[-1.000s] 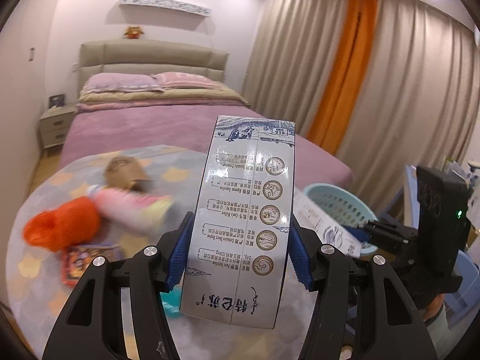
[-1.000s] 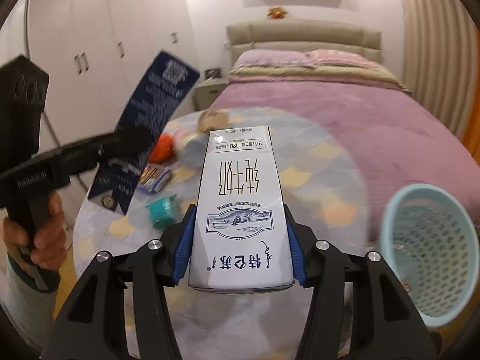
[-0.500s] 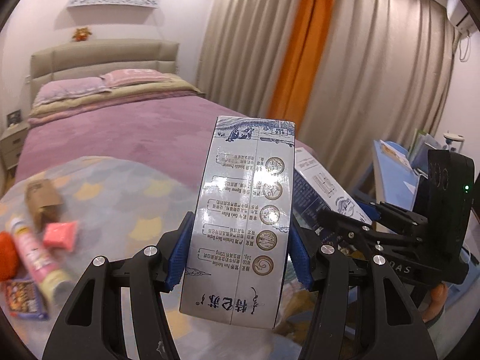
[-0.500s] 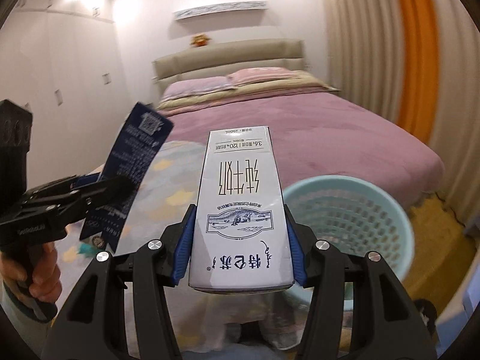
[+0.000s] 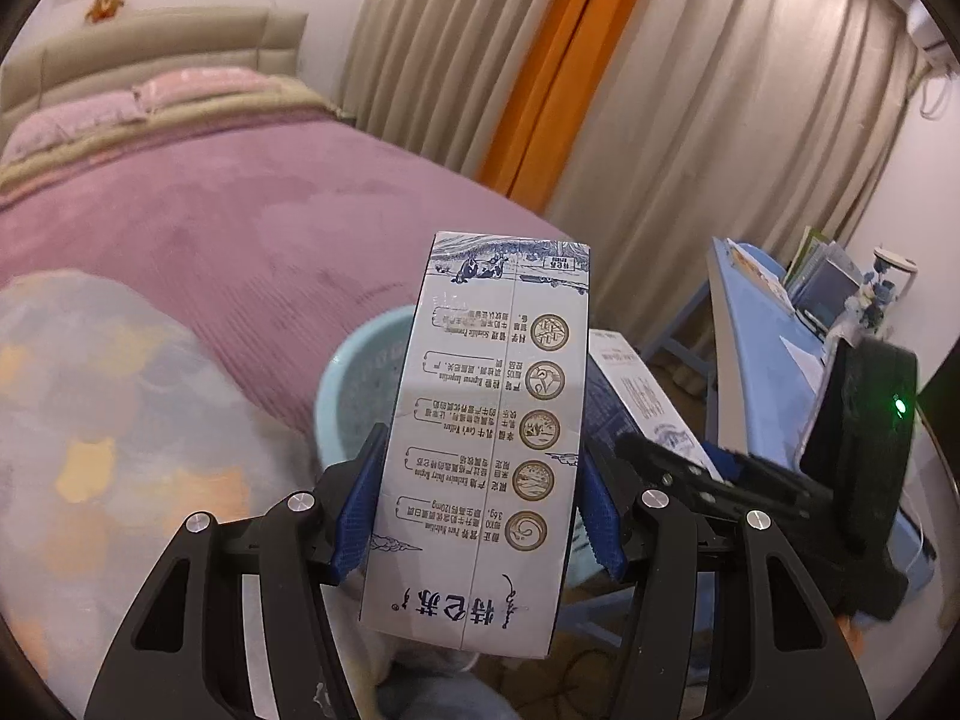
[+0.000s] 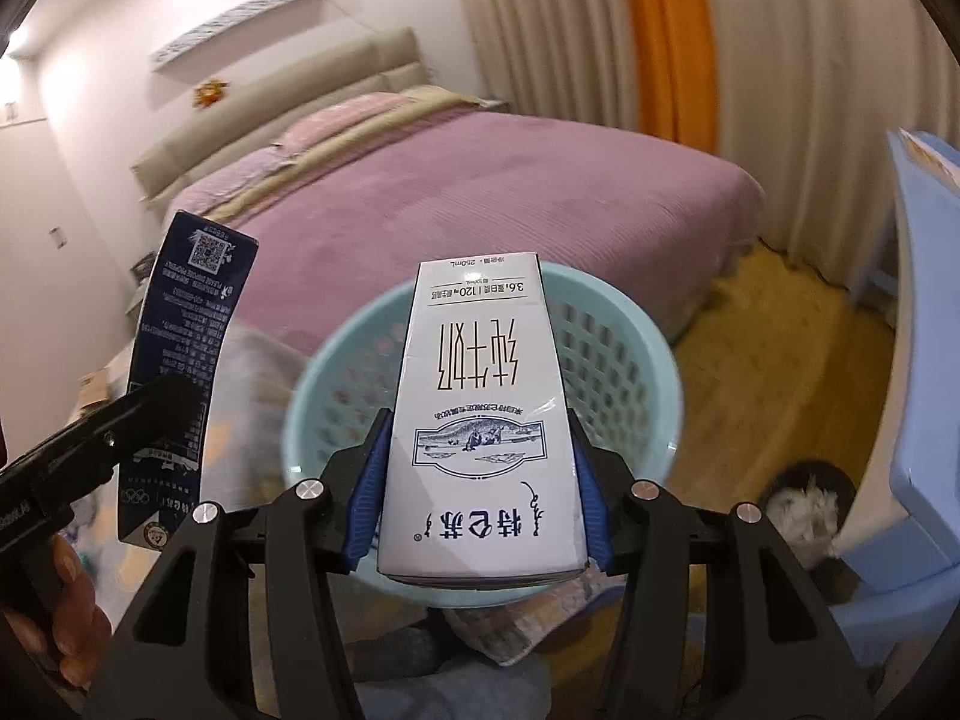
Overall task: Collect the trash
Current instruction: 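Carry the carton and box over the wastebasket with both tools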
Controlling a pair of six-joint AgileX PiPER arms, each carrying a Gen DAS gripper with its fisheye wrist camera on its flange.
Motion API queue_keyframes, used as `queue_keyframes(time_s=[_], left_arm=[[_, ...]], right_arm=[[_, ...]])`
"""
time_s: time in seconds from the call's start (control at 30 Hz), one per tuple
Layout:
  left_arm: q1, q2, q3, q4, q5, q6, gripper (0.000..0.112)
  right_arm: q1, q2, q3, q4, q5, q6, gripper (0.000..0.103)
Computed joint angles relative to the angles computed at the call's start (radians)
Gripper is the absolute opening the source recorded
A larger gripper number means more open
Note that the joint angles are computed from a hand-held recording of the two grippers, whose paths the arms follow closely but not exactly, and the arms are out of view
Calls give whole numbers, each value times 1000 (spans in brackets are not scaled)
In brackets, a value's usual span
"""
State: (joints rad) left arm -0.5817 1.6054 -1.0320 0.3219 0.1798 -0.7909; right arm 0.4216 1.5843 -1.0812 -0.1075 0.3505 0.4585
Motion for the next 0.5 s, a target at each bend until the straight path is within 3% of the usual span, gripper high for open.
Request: queue_keyframes(time_s=[0.27,0.5], left_arm=[[-14,146,-104,71,31,-94,56],[-12,165,-118,27,51,-54,58]], right_arm=[[-43,85,-21,-11,1,12,51],[-64,124,-39,29,10,-22,51]])
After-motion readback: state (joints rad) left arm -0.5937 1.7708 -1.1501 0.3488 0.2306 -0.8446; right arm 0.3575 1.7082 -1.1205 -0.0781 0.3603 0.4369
